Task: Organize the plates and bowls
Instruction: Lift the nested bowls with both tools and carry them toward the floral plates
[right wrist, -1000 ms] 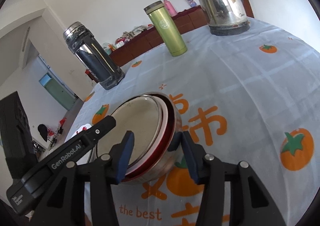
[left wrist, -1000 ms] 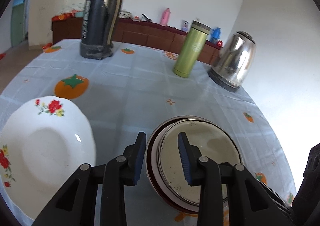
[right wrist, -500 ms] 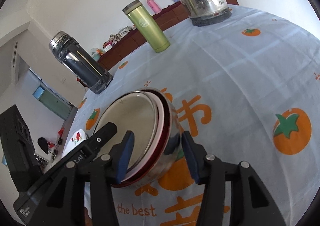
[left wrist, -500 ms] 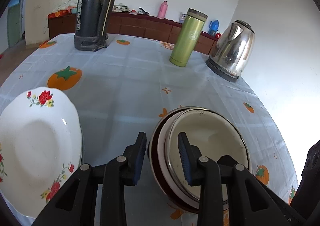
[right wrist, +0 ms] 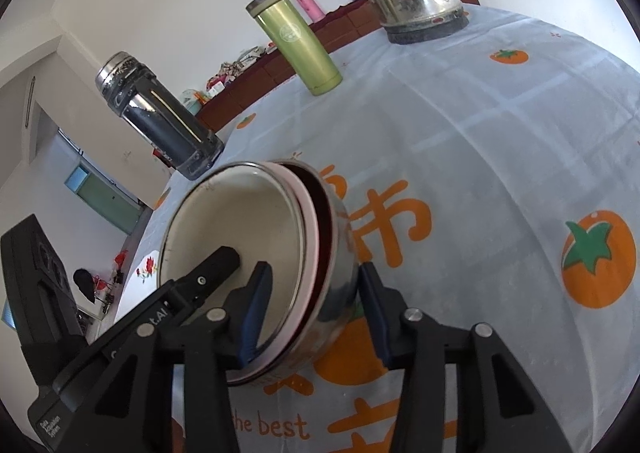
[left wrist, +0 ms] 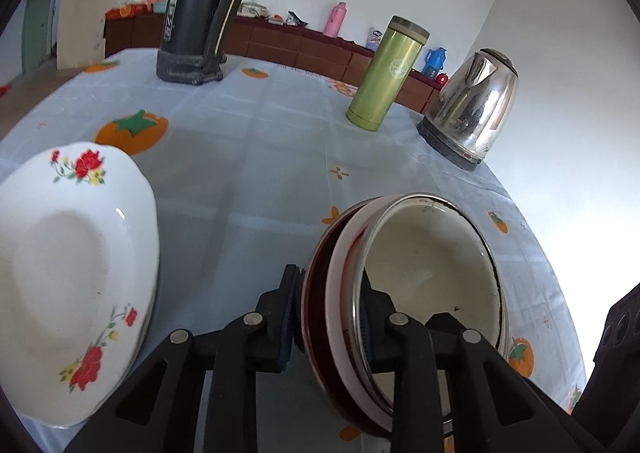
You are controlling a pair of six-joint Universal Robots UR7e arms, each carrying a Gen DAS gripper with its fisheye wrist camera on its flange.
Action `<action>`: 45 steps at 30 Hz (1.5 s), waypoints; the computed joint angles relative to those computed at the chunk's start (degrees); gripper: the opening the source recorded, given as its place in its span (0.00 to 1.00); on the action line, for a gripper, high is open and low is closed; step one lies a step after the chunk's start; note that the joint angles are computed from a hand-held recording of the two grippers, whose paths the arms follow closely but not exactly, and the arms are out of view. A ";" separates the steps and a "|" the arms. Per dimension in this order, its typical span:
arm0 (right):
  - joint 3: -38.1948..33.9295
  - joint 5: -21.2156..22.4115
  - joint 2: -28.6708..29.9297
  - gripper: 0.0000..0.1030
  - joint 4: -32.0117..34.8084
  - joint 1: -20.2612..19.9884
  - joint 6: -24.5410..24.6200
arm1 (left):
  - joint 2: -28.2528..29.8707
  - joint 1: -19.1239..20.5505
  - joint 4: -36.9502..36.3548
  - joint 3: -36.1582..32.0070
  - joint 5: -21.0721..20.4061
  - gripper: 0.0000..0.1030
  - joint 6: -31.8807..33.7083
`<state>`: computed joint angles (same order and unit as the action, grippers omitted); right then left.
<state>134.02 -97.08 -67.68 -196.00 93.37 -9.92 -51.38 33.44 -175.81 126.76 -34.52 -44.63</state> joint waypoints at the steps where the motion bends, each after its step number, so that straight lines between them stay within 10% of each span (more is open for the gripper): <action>1: 0.05 0.14 -0.13 0.41 0.02 0.01 0.03 | -0.02 -0.48 0.50 -0.04 0.86 0.27 0.09; 10: 0.57 2.24 -1.06 0.38 1.30 -0.10 0.74 | -0.32 -3.57 4.01 0.55 6.73 0.27 -0.99; 45: 1.59 0.52 -2.15 0.38 2.44 -0.56 8.67 | -1.09 -1.65 9.69 -0.37 2.59 0.28 -8.37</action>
